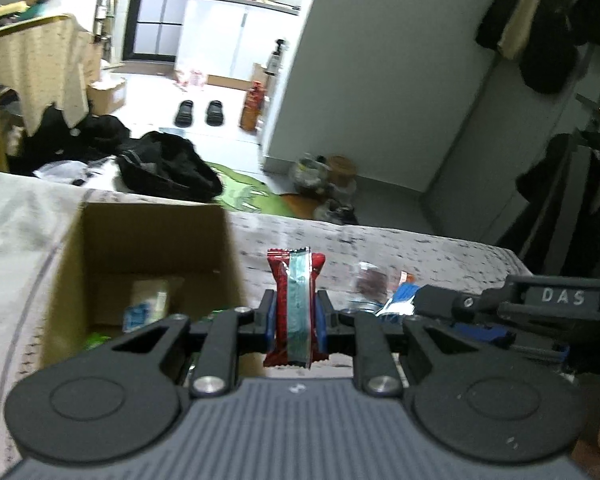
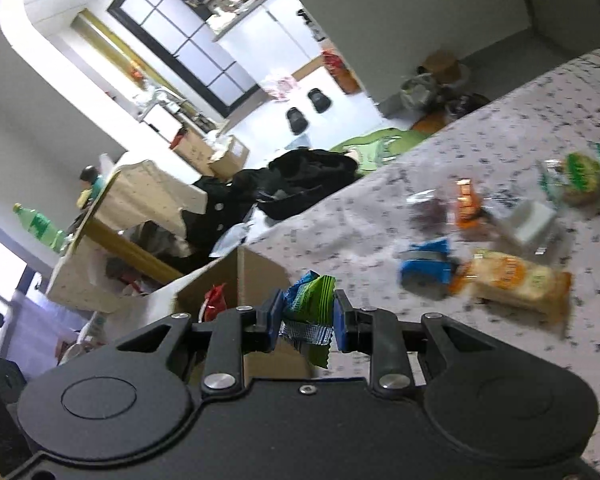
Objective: Organize snacks
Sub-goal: 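Carry both snacks into the cardboard box and open both tools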
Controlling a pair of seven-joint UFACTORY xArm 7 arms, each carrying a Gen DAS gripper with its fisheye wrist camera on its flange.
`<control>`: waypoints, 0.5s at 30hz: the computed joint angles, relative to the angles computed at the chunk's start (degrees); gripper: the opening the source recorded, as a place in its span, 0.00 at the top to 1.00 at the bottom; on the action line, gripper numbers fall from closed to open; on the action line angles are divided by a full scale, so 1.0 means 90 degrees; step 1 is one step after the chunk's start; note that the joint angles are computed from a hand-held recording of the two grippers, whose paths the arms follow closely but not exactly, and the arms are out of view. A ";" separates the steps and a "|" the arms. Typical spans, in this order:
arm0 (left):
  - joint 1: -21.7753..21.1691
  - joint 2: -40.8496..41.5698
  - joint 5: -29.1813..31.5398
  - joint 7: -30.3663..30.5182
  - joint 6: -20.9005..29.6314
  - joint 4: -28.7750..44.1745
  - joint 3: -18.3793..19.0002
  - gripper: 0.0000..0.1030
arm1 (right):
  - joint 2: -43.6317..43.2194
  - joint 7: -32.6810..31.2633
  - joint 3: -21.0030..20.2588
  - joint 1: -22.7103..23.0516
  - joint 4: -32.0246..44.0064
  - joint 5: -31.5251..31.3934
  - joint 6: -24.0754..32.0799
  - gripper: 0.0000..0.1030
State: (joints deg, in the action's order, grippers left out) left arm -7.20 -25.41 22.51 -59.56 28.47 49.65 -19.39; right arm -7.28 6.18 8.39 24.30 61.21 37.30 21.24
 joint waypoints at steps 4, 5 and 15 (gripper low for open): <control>0.0031 -0.0297 -0.0141 0.0037 0.0259 -0.0205 0.0164 0.82 | 0.0189 -0.0006 0.0126 0.0106 0.0230 -0.0017 -0.0040 0.75; 0.0054 -0.0375 -0.0167 0.0054 0.0317 -0.0260 0.0195 0.82 | 0.0219 -0.0009 0.0159 0.0128 0.0264 -0.0039 -0.0049 0.75; 0.0063 -0.0565 -0.0731 0.0440 0.0398 -0.0659 0.0507 0.79 | 0.0594 0.0320 0.0431 0.0243 0.0645 -0.0587 -0.0116 0.75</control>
